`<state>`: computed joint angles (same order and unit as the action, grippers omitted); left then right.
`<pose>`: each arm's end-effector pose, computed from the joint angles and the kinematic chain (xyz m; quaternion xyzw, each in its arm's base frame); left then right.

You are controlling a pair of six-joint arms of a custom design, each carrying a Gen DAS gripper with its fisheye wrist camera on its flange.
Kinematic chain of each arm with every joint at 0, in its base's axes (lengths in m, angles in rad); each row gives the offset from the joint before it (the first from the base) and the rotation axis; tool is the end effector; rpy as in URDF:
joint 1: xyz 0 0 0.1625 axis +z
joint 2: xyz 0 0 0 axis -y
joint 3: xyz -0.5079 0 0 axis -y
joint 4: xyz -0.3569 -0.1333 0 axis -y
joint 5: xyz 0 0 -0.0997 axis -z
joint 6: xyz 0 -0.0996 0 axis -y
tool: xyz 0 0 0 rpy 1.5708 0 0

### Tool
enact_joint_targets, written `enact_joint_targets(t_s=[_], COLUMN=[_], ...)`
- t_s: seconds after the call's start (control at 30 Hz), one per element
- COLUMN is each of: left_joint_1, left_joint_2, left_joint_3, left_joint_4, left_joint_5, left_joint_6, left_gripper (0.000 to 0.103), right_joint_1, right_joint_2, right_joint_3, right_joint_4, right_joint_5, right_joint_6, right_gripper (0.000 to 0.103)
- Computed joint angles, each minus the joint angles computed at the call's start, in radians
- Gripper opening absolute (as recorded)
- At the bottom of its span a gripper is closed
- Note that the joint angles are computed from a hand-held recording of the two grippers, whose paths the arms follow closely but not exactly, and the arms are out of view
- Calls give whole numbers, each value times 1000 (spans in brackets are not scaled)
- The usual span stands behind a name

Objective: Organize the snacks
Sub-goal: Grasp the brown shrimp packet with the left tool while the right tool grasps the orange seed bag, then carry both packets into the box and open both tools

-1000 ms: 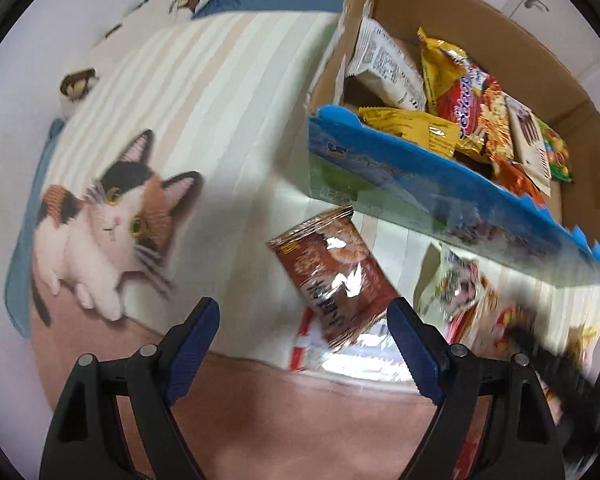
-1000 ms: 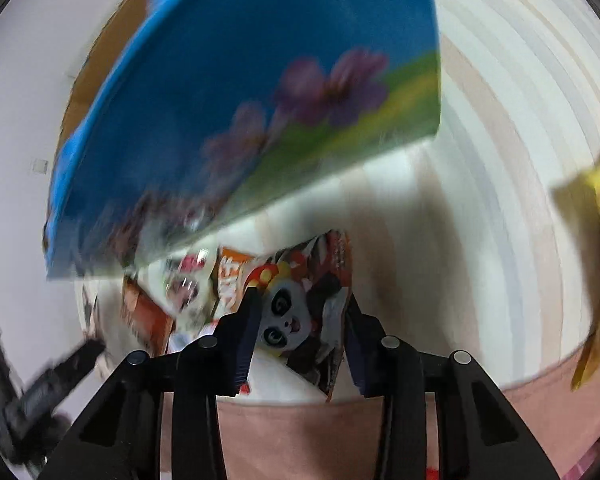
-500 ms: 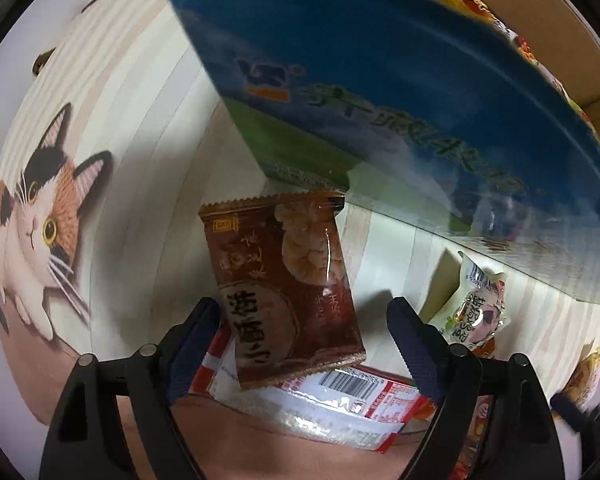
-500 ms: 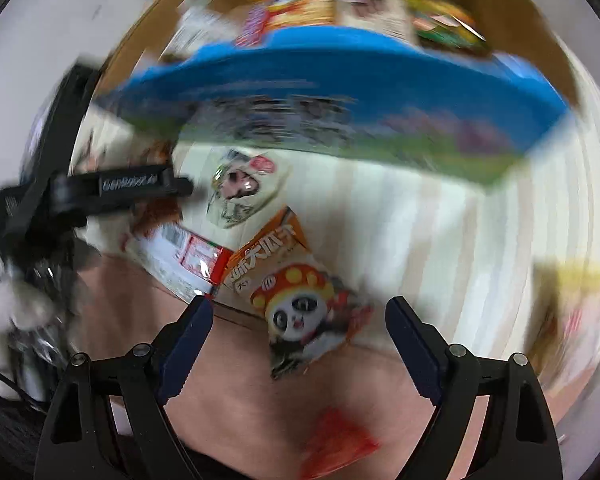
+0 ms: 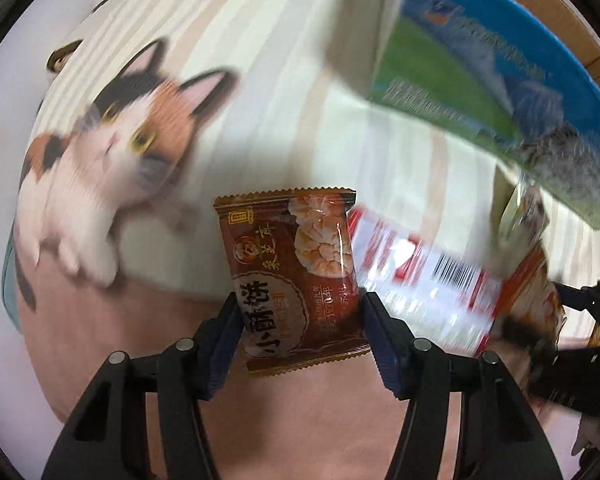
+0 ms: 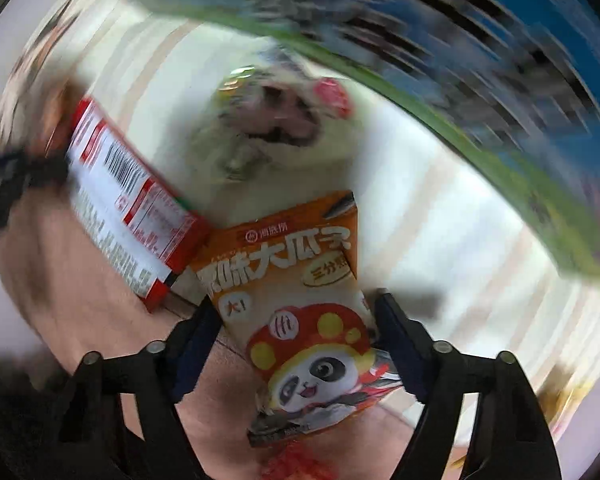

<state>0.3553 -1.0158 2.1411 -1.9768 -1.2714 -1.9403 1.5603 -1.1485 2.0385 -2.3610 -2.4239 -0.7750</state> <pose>-0.3500 -0.3034 0.1348 -0.2790 0.8840 -0.1421 0.3470 0.0528 -0.5261 0.2733 0.3583 -0.8359 -0.2001 0.3644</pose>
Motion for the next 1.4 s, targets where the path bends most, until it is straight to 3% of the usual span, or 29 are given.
enact_joint_targets(t_s=[0.07, 0.23, 0.33, 0.4, 0.5, 0.57, 0.7, 0.83, 0.9, 0.93, 0.97, 1.0, 1.4], left_joint_1=[-22, -66, -86, -83, -102, -123, -133, -139, -134, -133, -137, -145, -88], left_joint_2=[-4, 3, 16, 15, -9, -42, -110, -137, -112, -101, -71, -62, 111], left_joint_3=[17, 66, 115, 140, 206, 282, 369, 383, 359, 336, 295, 275, 115], left_joint_4=[-13, -87, -167, -213, -311, -400, -463, -441, -402, -361, -321, -283, -228], left_joint_5=[-22, -74, -110, -110, -94, -85, -75, -81, -84, -81, -74, -72, -59], left_joint_6=[-30, -54, -57, -51, -101, -161, -215, -239, -235, -227, -216, -203, 133], left_gripper=[57, 57, 59, 61, 67, 69, 69, 69, 61, 55, 54, 54, 54], right_joint_1=[-28, -123, -171, -169, -140, -125, -136, -147, -142, -132, -123, -120, -123], right_joint_2=[-36, -131, -162, -174, -185, -180, -159, -129, -131, -132, -140, -150, -262], right_joint_3=[-10, -33, -75, -76, -41, -78, -108, -111, -101, -69, -49, -35, 120], right_joint_4=[15, 84, 296, 316, 192, 221, 225, 208, 185, 145, 105, 78, 49], right_joint_5=[53, 217, 312, 322, 274, 286, 322, 291, 268, 257, 236, 221, 196], right_joint_6=[98, 346, 463, 448, 373, 428, 499, 535, 514, 497, 463, 432, 334], right_gripper=[70, 70, 90, 91, 91, 91, 91, 92, 88, 81, 63, 55, 55])
